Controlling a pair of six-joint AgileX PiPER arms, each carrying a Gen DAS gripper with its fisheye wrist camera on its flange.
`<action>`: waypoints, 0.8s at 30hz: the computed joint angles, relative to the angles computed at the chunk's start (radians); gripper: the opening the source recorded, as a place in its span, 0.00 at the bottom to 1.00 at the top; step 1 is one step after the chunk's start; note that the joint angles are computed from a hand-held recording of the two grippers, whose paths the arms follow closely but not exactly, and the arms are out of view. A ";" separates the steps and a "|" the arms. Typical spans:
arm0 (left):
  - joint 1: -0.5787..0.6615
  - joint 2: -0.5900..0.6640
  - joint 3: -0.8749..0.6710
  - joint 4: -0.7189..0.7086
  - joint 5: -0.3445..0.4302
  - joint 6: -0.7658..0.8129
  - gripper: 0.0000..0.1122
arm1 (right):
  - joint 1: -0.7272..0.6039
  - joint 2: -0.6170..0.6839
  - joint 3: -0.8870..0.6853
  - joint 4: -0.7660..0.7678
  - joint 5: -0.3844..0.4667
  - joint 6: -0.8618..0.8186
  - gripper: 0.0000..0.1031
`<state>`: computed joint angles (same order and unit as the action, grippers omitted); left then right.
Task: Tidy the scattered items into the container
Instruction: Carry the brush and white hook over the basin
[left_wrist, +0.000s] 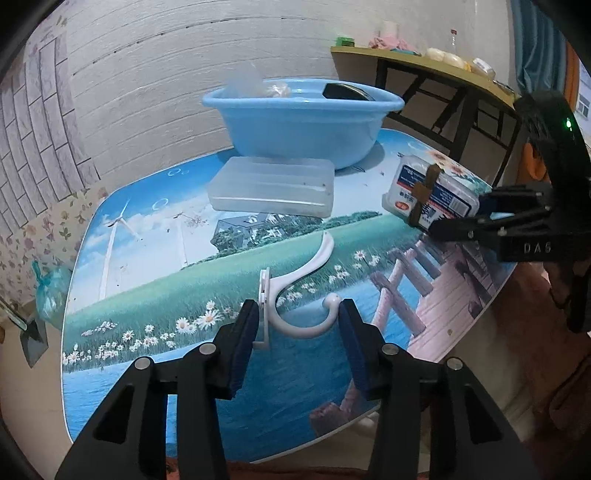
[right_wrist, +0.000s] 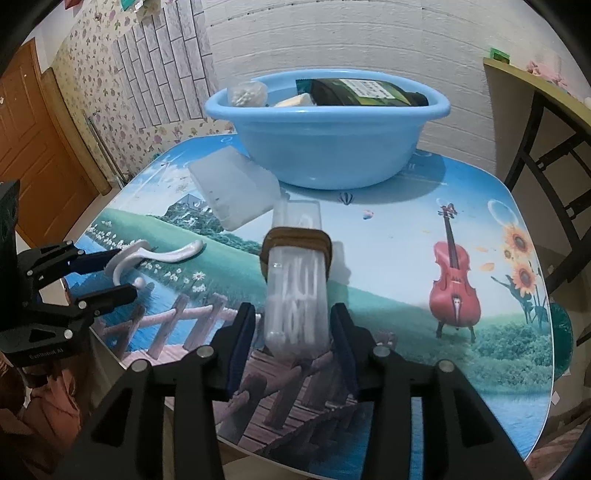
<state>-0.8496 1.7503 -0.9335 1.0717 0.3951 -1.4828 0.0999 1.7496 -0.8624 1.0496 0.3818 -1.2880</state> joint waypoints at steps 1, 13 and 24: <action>0.002 -0.001 0.000 0.000 0.000 -0.002 0.39 | 0.001 0.004 -0.003 -0.005 0.000 0.007 0.41; 0.019 0.053 -0.064 -0.092 0.010 0.086 0.39 | 0.013 0.022 -0.019 -0.019 -0.003 0.029 0.41; 0.028 0.105 -0.131 -0.101 0.003 0.116 0.43 | 0.007 0.026 -0.020 -0.011 -0.005 0.027 0.41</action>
